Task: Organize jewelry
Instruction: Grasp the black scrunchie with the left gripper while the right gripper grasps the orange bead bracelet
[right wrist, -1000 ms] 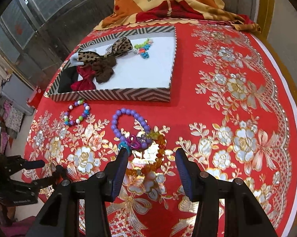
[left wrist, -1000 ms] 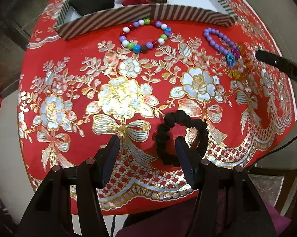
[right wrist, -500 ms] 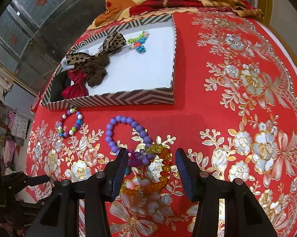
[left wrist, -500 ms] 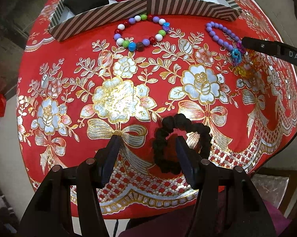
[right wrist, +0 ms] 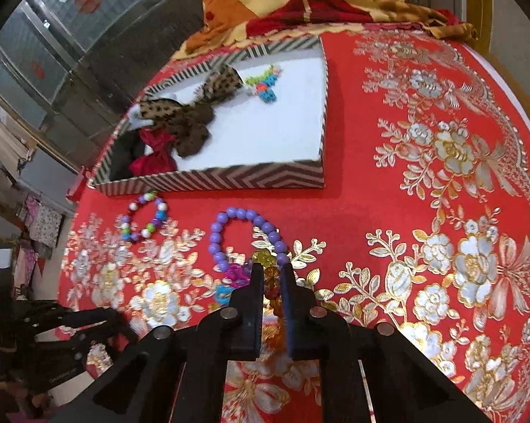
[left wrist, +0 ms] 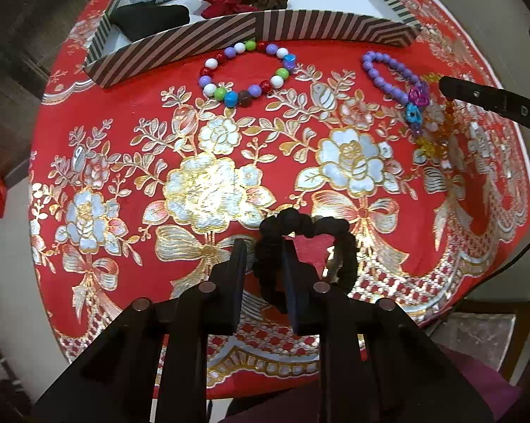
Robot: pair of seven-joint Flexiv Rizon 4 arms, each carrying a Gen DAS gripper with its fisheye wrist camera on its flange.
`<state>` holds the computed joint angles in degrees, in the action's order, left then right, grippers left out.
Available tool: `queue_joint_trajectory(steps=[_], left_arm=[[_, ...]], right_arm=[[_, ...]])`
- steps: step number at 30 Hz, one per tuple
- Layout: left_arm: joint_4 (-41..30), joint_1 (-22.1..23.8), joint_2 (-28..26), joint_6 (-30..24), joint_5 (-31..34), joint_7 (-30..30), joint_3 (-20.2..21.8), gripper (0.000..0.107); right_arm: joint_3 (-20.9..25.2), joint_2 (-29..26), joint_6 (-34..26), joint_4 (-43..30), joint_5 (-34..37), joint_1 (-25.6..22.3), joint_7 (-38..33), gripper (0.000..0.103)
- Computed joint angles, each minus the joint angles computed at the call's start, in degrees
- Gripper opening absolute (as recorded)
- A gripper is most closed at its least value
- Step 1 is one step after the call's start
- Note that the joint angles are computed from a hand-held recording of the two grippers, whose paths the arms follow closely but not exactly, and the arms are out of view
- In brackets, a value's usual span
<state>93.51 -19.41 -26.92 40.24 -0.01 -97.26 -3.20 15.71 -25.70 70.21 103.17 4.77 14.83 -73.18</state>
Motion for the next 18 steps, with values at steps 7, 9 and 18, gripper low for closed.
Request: queue_joint_trajectory(steps=[7,9,18], left_arm=[[0.5,0.7,1.0,2.1,-1.4,1.1,-0.5,0.012],[0.3,1.1,1.3,2.4,-2.5,1.7,-0.8,0.012],[-0.8,1.8,1.8,2.8,-3.9,2.4,-0.7,0.012]], right_arm=[[0.4,3.6,1.5,1.8,1.1,-0.7,-0.8,0.009],[0.6,4.3,1.7,1.7,1.4,-0.8,-1.3,0.009],[-0.2,6.3,2.9,1.1,0.5,0.0,-1.9,0.009]])
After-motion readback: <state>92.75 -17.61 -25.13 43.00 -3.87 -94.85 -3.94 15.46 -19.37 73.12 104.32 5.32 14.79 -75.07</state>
